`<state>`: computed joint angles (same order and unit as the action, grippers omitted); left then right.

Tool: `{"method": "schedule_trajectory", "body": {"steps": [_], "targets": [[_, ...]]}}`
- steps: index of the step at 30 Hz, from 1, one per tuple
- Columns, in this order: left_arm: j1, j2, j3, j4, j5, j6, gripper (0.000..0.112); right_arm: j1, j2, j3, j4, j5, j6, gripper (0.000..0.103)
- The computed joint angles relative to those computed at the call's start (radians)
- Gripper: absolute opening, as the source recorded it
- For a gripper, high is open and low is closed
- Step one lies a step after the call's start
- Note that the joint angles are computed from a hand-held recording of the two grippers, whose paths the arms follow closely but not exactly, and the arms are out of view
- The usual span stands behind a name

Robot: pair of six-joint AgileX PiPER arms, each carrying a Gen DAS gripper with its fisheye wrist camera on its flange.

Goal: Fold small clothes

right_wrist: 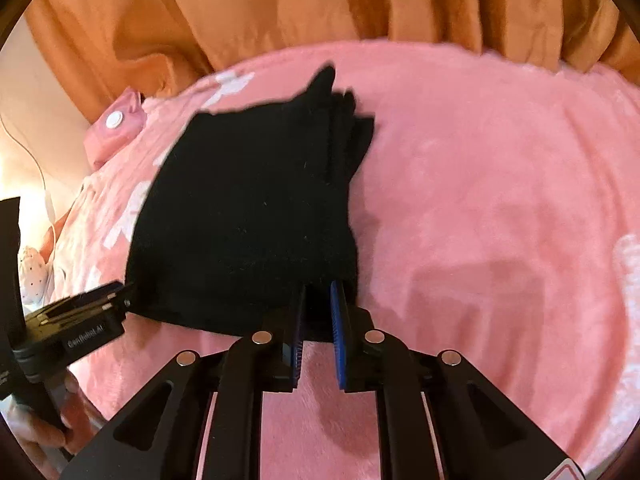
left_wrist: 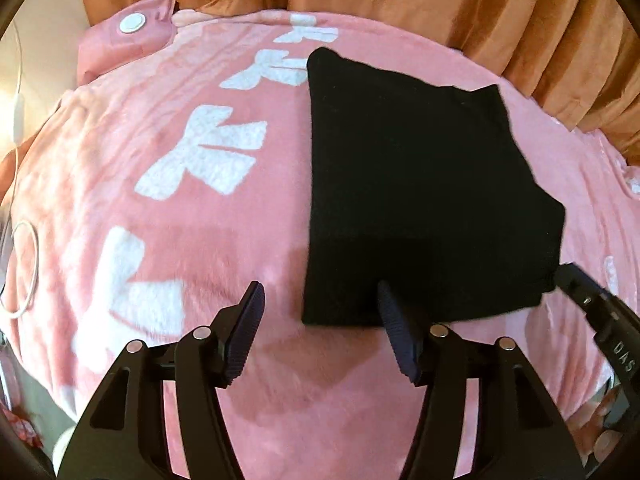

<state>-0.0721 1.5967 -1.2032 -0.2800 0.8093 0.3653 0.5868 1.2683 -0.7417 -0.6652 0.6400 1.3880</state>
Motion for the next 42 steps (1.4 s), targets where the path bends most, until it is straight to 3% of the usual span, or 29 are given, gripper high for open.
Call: {"method": "schedule_trajectory", "body": {"steps": [2,6,8,12,20,42], "targets": [[-0.012,-0.048,0.052,0.034,-0.029,-0.022,0.071,0.079,-0.05,0.024,-0.089,0.096,0.12,0.028],[-0.038,-0.129,0.16,0.096,-0.097,-0.044,0.079,0.205,-0.076,0.065,-0.171,0.265,0.254,0.061],[-0.044,-0.159,0.202,0.117,-0.124,-0.06,0.084,0.285,-0.075,0.081,-0.179,0.352,0.311,0.07],[-0.049,-0.194,0.252,0.141,-0.137,-0.087,0.084,0.387,-0.116,0.13,-0.196,0.363,0.441,0.084],[-0.021,-0.255,0.311,0.083,-0.121,-0.052,0.084,0.489,-0.05,0.117,-0.183,0.417,0.502,0.085],[-0.161,-0.34,0.39,0.206,-0.114,-0.2,0.084,0.577,-0.067,0.138,-0.144,0.466,0.542,0.085]]}}
